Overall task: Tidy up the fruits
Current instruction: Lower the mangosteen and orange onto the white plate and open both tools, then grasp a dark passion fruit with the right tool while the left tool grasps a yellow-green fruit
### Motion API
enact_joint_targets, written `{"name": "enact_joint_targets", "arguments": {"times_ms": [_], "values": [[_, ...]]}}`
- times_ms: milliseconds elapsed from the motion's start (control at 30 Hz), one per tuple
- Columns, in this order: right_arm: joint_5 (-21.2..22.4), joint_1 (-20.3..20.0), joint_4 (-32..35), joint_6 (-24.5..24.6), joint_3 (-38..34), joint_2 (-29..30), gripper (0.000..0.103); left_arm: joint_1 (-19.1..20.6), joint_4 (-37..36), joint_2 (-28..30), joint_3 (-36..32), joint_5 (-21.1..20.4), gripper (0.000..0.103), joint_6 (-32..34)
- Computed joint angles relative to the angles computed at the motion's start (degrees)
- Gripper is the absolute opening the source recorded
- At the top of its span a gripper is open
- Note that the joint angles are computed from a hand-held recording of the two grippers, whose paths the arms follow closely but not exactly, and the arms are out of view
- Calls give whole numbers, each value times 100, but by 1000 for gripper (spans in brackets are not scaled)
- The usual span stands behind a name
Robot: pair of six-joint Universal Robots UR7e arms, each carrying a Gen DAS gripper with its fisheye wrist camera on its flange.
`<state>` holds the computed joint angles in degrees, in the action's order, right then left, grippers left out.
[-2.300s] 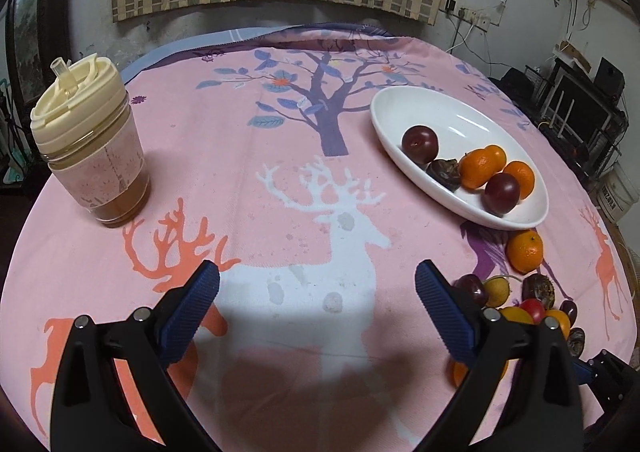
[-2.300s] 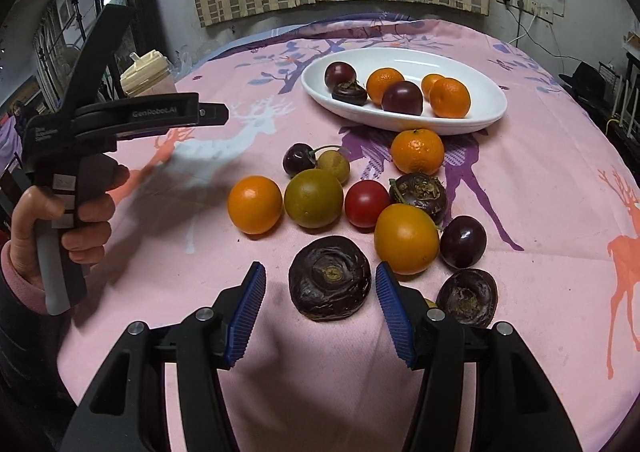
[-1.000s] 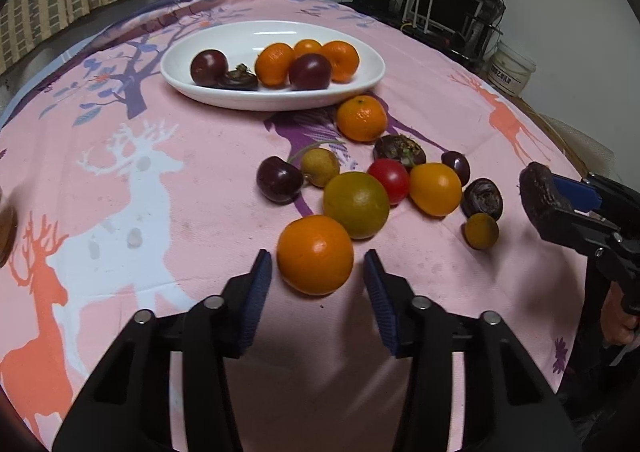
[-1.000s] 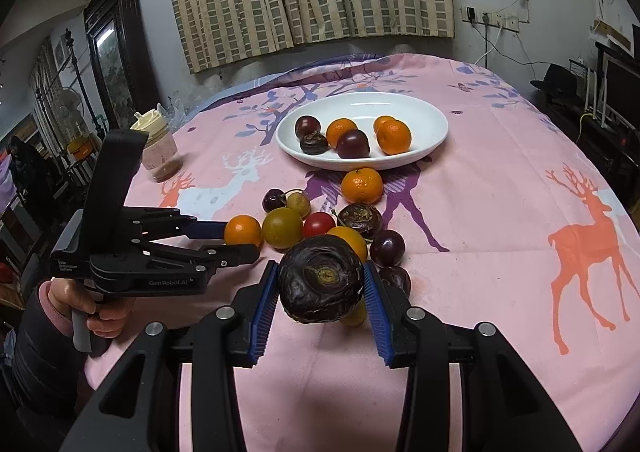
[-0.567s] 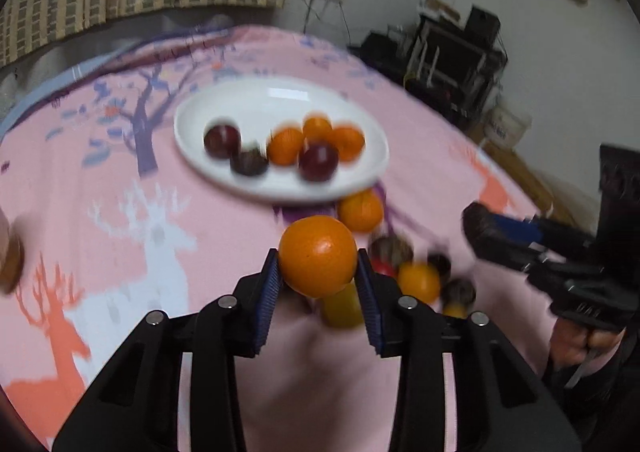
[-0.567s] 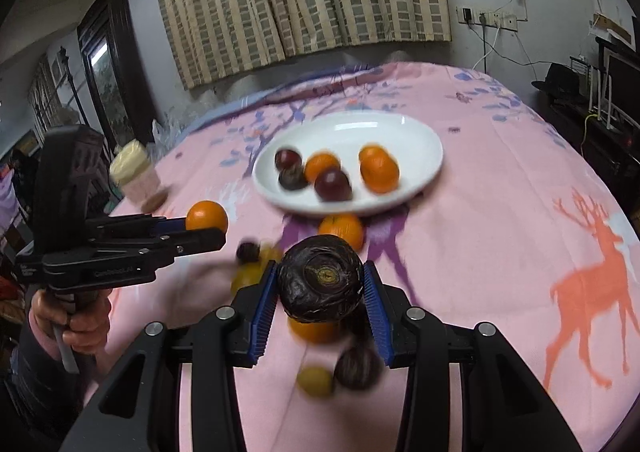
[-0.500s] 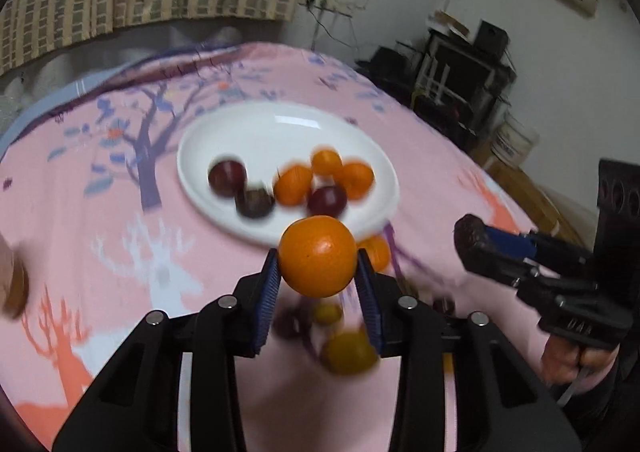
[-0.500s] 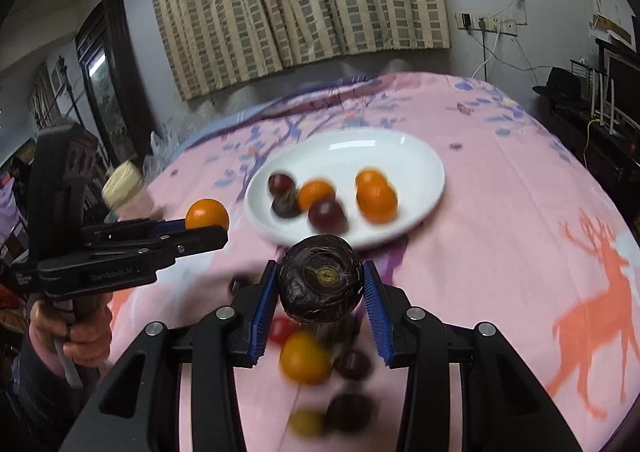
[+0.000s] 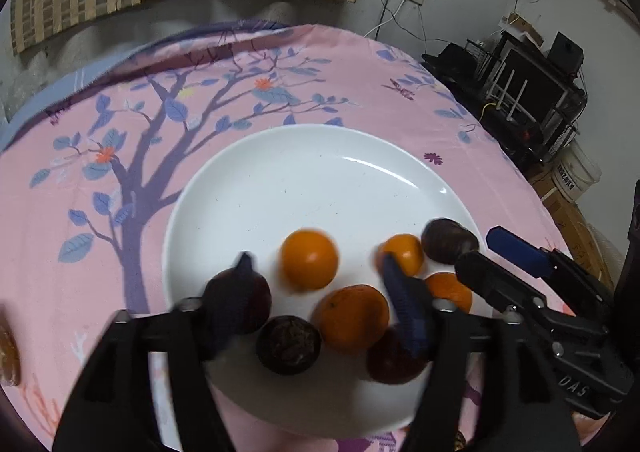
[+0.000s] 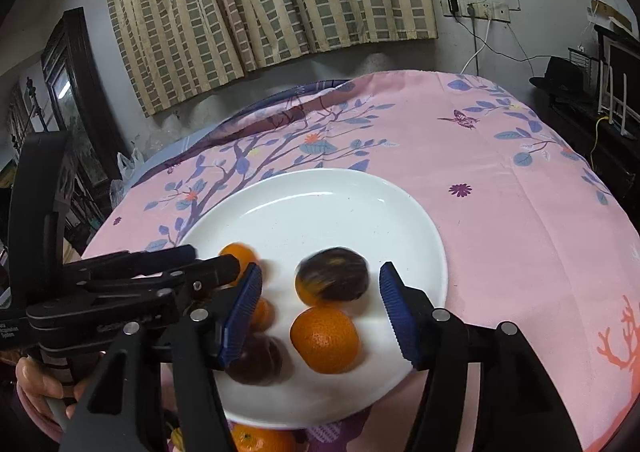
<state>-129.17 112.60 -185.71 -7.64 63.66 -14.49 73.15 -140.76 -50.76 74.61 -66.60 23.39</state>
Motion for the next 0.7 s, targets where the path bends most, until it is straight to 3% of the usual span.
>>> {"name": "enact_joint_targets", "arguments": {"times_ms": [67,267,567,700], "values": [[68,51,-266,-11,223,-98,64,-109,-589,-227,382,136,89,222],[58,187,-906,203,1323,-485,66,-192,-1312,-1012,1365,194,96,370],[-399,689,-1614,1085,3249,-945,66,361,-1149,-1917,2469,55,97,124],[-383,751,-1407,1523,3538,-986,53,539,-982,-2136,2649,-106,96,-18]]}}
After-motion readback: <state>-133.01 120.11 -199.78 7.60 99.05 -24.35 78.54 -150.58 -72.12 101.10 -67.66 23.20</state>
